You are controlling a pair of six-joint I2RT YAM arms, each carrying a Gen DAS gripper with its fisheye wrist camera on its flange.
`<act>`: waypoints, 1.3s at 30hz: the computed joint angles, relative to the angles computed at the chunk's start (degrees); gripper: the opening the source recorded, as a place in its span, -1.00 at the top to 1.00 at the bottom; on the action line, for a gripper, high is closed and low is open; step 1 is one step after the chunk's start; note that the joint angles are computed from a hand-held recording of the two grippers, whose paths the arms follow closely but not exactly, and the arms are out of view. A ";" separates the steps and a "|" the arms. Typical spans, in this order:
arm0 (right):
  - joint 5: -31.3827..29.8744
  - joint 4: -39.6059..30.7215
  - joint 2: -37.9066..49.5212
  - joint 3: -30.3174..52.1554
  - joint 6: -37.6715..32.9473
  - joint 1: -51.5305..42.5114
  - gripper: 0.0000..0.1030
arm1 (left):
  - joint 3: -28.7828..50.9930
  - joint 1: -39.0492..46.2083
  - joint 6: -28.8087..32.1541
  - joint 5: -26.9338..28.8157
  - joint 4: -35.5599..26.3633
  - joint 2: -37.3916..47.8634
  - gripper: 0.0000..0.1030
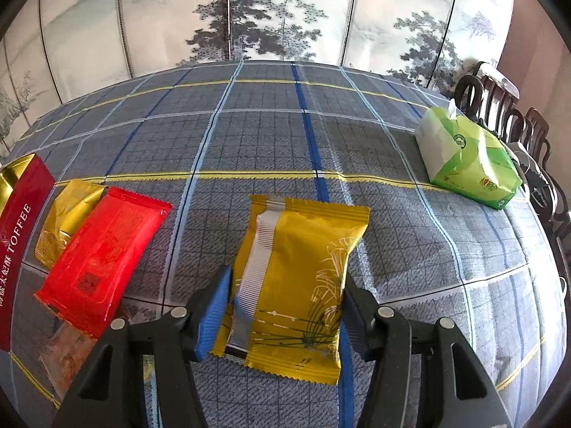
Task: Organize snacks
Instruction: 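Lower the blue soda cracker packet into the gold tin with the left gripper, then carry the yellow-and-white packet into the gold tin and open the right gripper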
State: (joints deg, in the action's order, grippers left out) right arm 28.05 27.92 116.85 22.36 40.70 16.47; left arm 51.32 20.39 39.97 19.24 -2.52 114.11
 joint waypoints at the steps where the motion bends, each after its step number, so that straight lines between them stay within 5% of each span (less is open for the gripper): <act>1: 0.32 -0.35 -0.33 -0.06 0.34 0.29 -0.14 | -0.35 0.07 0.08 0.08 0.25 -0.29 -0.49; 20: 5.74 -16.84 -15.12 3.75 4.06 9.40 -0.14 | -2.02 3.39 0.81 5.06 -0.94 -4.50 -0.66; 39: 3.96 -23.03 -8.72 19.95 5.16 21.94 -0.14 | -0.71 10.34 -1.35 6.32 -1.21 -5.69 -0.69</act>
